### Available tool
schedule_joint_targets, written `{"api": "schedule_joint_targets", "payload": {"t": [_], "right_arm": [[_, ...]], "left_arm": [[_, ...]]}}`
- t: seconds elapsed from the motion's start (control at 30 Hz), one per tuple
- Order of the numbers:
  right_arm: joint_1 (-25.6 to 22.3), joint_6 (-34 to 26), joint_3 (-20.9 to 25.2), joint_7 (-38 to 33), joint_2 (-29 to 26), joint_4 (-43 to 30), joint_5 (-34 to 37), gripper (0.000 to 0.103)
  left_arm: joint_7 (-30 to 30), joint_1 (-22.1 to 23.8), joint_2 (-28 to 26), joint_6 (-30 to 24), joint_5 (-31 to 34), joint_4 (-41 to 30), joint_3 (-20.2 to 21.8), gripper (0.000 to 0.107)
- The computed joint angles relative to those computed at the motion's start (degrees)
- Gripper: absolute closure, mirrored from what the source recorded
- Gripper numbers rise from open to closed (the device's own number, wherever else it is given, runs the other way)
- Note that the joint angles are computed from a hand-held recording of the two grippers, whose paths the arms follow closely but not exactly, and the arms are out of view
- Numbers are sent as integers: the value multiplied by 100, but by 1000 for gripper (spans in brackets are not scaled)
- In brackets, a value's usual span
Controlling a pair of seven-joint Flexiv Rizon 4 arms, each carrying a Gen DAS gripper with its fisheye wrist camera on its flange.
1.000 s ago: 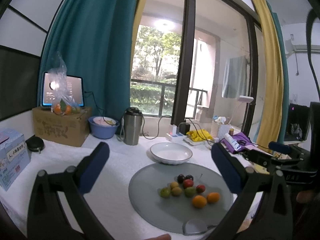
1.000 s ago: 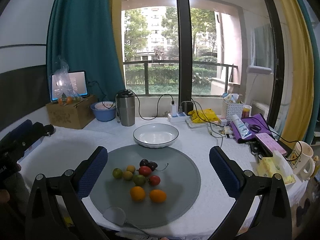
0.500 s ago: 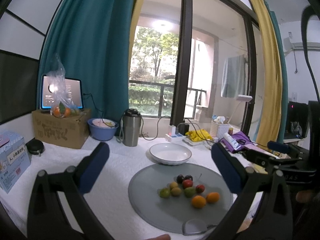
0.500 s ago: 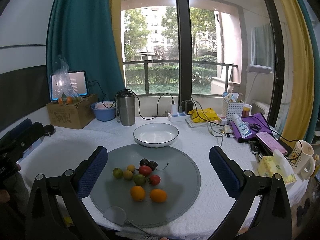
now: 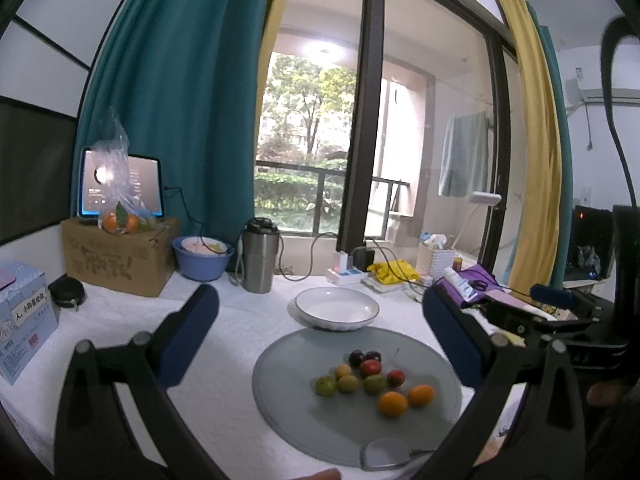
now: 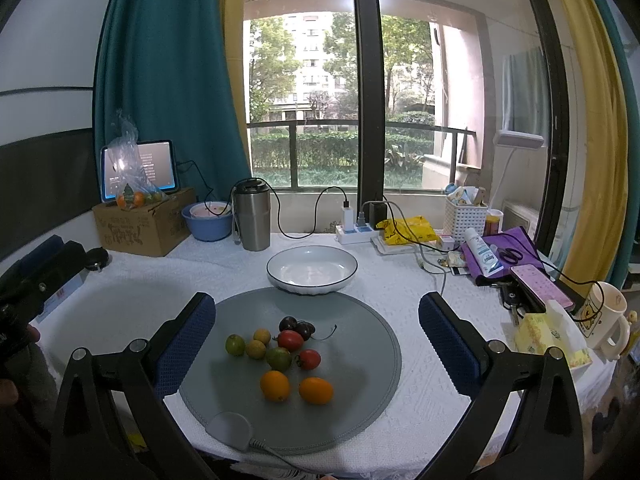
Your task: Organize fruits
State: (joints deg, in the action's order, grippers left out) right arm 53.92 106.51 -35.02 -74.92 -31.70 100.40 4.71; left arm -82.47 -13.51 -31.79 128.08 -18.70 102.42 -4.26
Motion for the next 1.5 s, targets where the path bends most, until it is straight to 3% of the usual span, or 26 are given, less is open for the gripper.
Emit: {"api": "schedule_joint_targets", "payload": {"t": [0.87, 1.1, 1.3, 1.43, 1.5], "right_arm": [[-266, -64, 266, 22, 3, -10, -135, 0], [-557, -221, 479, 209, -96, -87, -323, 0], [-970, -415, 760, 425, -255, -143, -668, 3], [-1676, -718, 1494, 555, -336, -276, -1078, 13], [-2162, -863, 2065, 564, -388, -388, -1336, 21]], "left_arm": [[-99, 79, -44, -373, 213, -123, -70, 4], [-82, 215, -185, -1034, 544, -372, -221, 5], [177, 347, -468, -2194, 771, -841, -508, 5], [302, 379, -696, -2816, 763, -1146, -645, 6], [294, 223, -785, -3154, 654, -1310, -453, 18]]}}
